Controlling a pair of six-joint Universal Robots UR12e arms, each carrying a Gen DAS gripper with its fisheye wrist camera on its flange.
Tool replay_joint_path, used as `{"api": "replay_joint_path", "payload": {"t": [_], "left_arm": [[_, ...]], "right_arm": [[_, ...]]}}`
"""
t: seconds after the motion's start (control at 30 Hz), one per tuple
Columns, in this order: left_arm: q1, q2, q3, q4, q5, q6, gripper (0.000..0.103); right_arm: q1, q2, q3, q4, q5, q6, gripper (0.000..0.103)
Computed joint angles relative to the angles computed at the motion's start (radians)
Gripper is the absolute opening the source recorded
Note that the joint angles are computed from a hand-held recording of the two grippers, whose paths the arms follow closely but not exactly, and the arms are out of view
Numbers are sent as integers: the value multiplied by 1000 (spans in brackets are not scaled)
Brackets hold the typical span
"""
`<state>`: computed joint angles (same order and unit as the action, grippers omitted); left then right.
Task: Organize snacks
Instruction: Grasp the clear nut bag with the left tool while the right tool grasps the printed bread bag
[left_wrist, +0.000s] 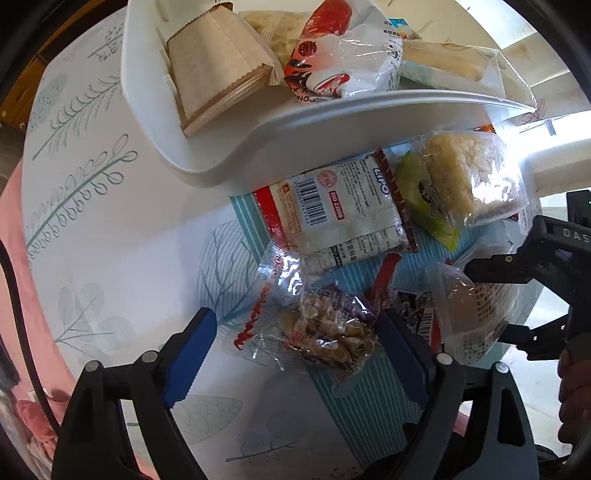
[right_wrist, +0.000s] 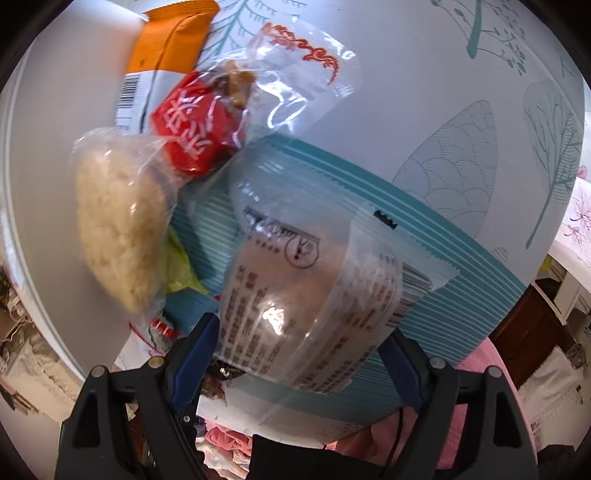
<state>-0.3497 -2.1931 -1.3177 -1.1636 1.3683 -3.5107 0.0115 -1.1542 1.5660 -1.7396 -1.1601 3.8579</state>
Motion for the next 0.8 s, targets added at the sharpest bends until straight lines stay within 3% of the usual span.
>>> {"api": "replay_joint_path", "payload": {"t": [0.17, 0.27, 0.8], "left_arm": [[5, -8, 7, -5, -22, -20, 81], [15, 6, -22, -8, -81, -81, 71], [-11, 5, -12, -39, -60, -144, 47]], "right_arm": [[6, 14, -30, 30, -29, -6, 81], [14, 23, -49, 42, -37, -16, 78], [1, -17, -4, 59, 10, -51, 75]]}}
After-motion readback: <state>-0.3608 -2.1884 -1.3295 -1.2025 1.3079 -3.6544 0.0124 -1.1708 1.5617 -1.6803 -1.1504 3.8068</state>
